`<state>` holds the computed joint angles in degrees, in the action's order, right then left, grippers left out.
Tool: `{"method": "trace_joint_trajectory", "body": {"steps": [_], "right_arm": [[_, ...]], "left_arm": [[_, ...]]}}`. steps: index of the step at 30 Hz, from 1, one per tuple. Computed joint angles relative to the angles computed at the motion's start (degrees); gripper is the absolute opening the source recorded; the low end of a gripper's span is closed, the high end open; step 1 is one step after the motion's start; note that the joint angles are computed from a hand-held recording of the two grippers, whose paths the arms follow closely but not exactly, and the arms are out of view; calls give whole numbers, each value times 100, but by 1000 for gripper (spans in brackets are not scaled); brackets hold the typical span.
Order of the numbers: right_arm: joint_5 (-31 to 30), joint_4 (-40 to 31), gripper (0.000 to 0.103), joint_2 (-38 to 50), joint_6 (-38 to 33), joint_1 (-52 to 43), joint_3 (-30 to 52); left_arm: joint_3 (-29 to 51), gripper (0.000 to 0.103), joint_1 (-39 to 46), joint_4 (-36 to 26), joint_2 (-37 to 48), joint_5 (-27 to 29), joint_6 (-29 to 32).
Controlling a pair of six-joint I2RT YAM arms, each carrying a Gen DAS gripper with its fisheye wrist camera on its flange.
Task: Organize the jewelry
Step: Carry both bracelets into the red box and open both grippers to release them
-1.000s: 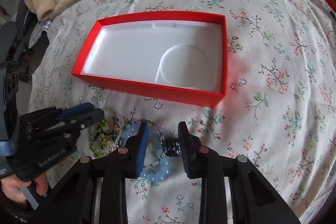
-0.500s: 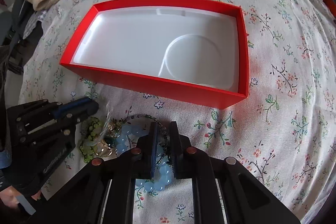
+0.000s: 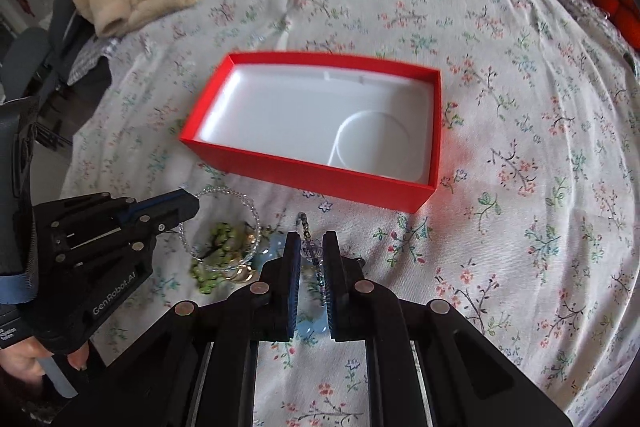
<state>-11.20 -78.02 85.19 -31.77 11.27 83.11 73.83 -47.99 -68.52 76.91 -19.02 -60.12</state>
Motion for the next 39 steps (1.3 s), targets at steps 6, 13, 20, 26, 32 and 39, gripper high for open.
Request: {"method": "trace_joint_trajectory", "body": {"steps": [6,13,20,26,32,39], "right_arm": [[-323,-341,12,-93,-42,-138,460],[-542,-495,12,-134,50,-98,933],[-626,-244,12,92,479,39,1313],[-660,186,12,332,924,130,1329],[-563,610,12,502,1237,220,1012],[-556,785,12,703,1334,281,866]], "left_arm": [[393,0,-181,-182,52,-275,-153],[915,0,-240,-320,53,-650,-188],[1080,0,88,236,51,-678,155],[655,0,540,1243,-2,-302,452],[292,0,945,1416,119,-210,331],[399,0,971,932,454,-562,445]]}}
